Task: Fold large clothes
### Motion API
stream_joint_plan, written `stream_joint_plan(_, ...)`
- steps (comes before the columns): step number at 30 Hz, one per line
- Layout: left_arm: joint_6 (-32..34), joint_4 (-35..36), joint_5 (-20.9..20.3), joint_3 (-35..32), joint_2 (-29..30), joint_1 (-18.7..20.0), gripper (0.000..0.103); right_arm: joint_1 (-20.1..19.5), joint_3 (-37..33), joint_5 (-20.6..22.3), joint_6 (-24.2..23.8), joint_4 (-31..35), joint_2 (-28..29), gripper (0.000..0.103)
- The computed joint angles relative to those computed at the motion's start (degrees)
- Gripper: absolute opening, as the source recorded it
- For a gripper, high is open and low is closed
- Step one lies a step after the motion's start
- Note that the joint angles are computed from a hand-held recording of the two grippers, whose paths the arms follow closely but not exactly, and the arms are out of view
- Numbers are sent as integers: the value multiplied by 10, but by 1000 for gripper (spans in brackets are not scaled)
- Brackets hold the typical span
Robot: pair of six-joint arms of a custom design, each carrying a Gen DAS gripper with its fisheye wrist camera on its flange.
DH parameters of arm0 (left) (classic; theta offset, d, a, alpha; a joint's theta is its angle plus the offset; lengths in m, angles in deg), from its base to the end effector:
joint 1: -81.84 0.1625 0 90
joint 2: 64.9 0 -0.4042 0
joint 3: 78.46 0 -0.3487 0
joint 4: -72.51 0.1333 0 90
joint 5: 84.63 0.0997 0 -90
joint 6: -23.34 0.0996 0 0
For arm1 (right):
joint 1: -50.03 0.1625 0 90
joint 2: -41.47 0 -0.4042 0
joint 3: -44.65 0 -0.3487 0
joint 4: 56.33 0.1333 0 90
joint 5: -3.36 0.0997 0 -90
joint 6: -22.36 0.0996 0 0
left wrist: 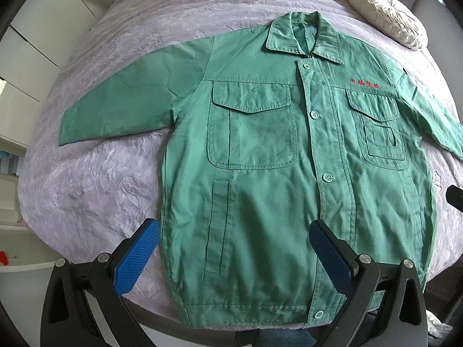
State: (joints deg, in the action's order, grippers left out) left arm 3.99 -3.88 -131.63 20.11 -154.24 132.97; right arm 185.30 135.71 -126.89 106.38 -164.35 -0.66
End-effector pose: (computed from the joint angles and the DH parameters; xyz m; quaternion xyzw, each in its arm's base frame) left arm -0.1022 -0.4474 0.4049 0.2261 0.8865 -0.0138 0.4035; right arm 0.4573 -0.3559 0.0543 -0.2137 -0.8842 0.1925 0.3681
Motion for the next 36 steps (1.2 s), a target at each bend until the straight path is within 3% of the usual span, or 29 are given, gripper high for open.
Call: stream_joint_plan(36,-1,1,-1,6,-5,-1,103,0,4,5,-1,-8,1,103)
